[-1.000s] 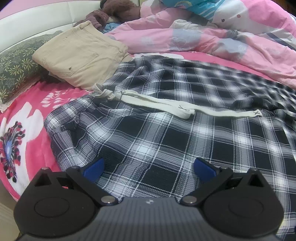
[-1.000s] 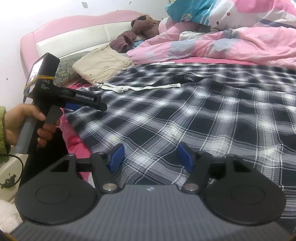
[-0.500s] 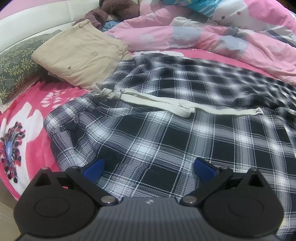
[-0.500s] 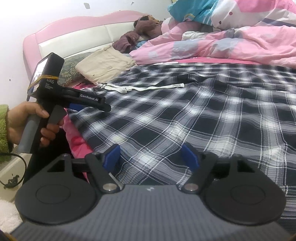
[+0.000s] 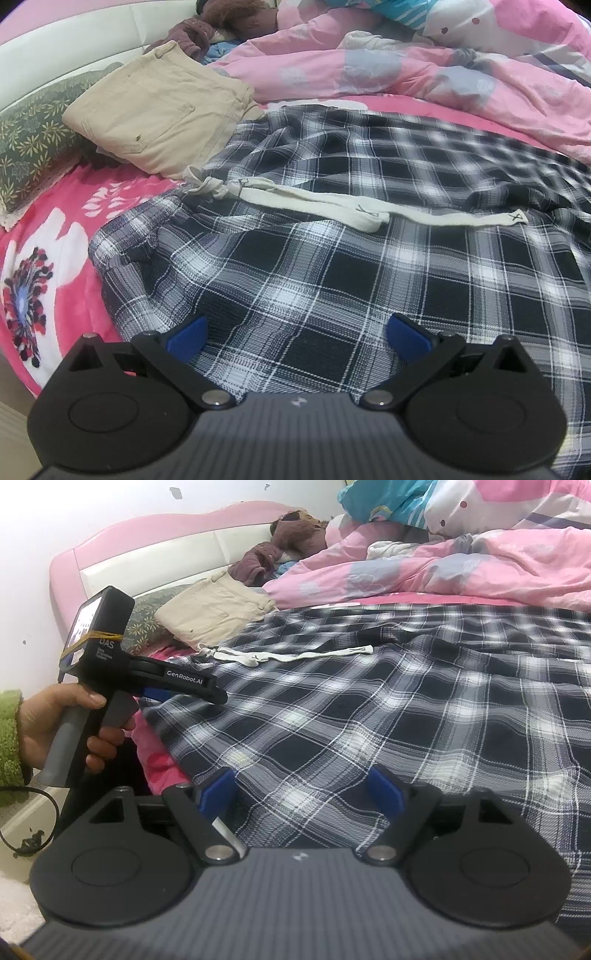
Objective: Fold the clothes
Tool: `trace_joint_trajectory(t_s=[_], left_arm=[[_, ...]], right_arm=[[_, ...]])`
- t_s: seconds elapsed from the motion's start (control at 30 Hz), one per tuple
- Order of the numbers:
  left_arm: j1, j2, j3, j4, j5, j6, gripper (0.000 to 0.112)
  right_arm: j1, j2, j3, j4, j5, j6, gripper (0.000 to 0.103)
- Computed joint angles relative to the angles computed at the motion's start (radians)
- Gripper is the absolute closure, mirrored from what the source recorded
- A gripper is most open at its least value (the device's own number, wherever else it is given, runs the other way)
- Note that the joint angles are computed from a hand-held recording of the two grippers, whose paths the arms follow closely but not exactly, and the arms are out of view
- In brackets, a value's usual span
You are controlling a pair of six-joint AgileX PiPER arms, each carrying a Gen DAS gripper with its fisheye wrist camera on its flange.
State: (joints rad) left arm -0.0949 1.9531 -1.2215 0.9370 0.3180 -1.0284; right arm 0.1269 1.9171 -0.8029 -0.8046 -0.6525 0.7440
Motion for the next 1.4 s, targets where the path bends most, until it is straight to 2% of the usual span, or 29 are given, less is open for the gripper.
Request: trace_joint_trajectory(t_s=[0.17, 0.33, 0.4, 0.57, 0.63, 0.8, 0.97, 1.1, 1.27, 1.4], left_arm=[[-0.015, -0.009, -0.012, 0.049, 0.043, -0.037, 0.009], [-0.027, -0.082, 0.063, 0.301, 0.025, -0.262, 0.009], [-0.028, -0.113, 0.087, 0.338, 0.001, -0.299, 0.009], [-0.041, -0.128, 0.097, 0.239, -0.046, -0.177, 0.009], [-0.055, -0.116, 0.102, 0.231, -0.045, -0.155, 0.009], [-0.064, -0.082, 0.097, 0.098, -0.042, 0.005, 0.009], [-0.051, -0.108, 0.130, 0.127, -0.063, -0.006, 0.009], [-0.021, -0.200, 0.183, 0.217, -0.051, -0.012, 0.009], [0.067, -0.347, 0.260, 0.323, 0.013, 0.012, 0.009], [0.189, -0.399, 0.294, 0.338, 0.029, -0.013, 0.009]], right_arm=[[-0.005, 0.001, 0.000, -0.010, -0.007, 0.011, 0.023], [-0.009, 0.002, 0.001, -0.016, -0.011, 0.013, 0.023], [-0.009, 0.003, -0.001, -0.018, -0.011, 0.015, 0.022], [-0.008, 0.002, 0.000, -0.013, -0.010, 0.008, 0.021], [-0.006, 0.001, 0.002, -0.008, -0.010, 0.004, 0.021], [-0.006, 0.000, 0.002, -0.007, -0.010, 0.005, 0.021], [-0.024, -0.034, 0.004, -0.060, -0.004, 0.099, 0.022], [-0.024, -0.076, 0.014, 0.001, -0.004, 0.075, 0.022], [0.004, -0.086, -0.005, 0.078, 0.037, 0.011, 0.022], [0.041, -0.066, -0.021, 0.102, 0.108, 0.019, 0.022]])
